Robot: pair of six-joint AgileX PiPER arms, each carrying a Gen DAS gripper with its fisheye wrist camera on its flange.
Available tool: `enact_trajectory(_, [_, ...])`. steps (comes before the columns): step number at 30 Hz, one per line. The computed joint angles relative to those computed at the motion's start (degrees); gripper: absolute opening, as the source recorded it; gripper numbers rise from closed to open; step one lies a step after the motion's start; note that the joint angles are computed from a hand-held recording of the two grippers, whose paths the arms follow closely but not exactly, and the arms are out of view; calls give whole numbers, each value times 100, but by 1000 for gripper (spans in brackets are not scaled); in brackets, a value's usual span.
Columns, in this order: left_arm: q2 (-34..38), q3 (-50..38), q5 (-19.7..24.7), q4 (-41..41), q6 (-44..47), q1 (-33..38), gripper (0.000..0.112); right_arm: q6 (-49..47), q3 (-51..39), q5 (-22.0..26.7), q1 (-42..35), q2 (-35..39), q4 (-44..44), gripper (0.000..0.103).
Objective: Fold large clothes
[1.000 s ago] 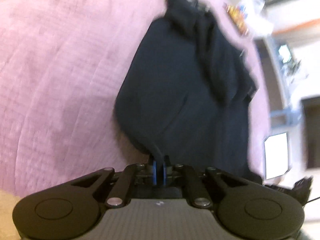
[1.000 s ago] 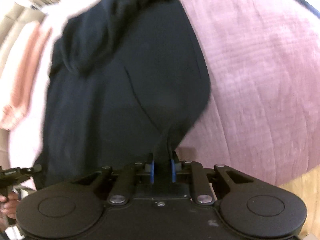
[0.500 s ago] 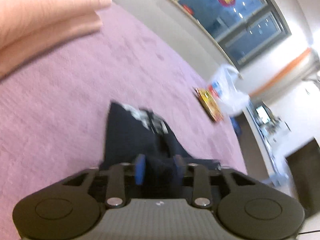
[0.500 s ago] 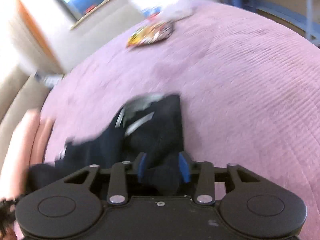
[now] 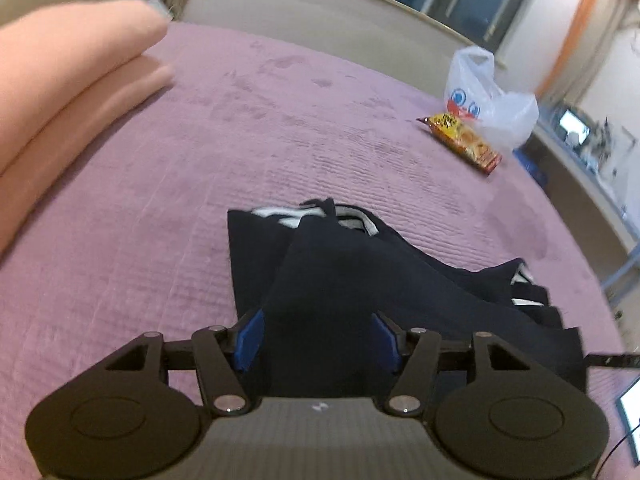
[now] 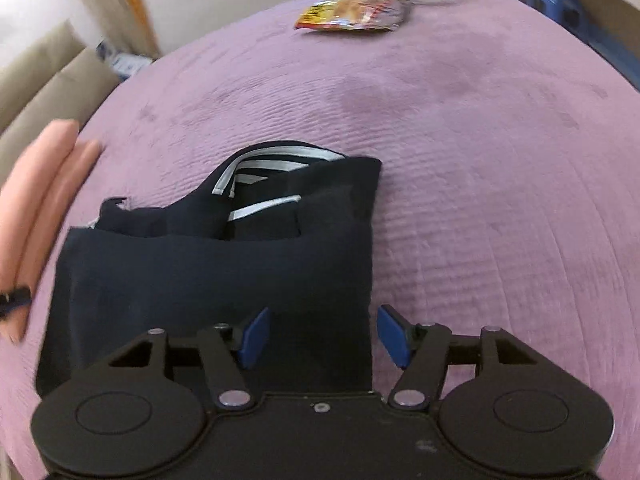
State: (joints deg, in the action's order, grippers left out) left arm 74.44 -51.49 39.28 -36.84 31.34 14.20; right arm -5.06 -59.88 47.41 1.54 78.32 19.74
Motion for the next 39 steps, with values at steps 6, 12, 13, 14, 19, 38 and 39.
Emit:
enact_trajectory(6, [802, -660, -136, -64, 75, -276, 68, -36, -286, -328, -163, 801, 267, 74])
enact_trajectory(12, [1882, -1477, -129, -183, 88, -394, 68, 24, -239, -429, -127, 962, 516, 69])
enact_trajectory(13, [2093, -1675, 28, -115, 23, -421, 67, 122, -197, -508, -35, 893, 438, 66])
enact_trajectory(14, [2278, -1828, 172, -124, 32, -426, 65, 211, -165, -585, 54, 846, 333, 63])
enact_trajectory(19, [2296, -1642, -3, -512, 708, -470, 6, 1026, 57, -934, 591, 428, -673, 22])
enact_trajectory(38, [1695, -1779, -298, -2237, 1588, 145, 5, 1782, -1801, -1101, 1512, 899, -2558, 12])
enact_trajectory(39, [1919, -1841, -522, -2227, 1572, 37, 5, 1742, -1925, -1234, 1491, 1199, -2574, 11])
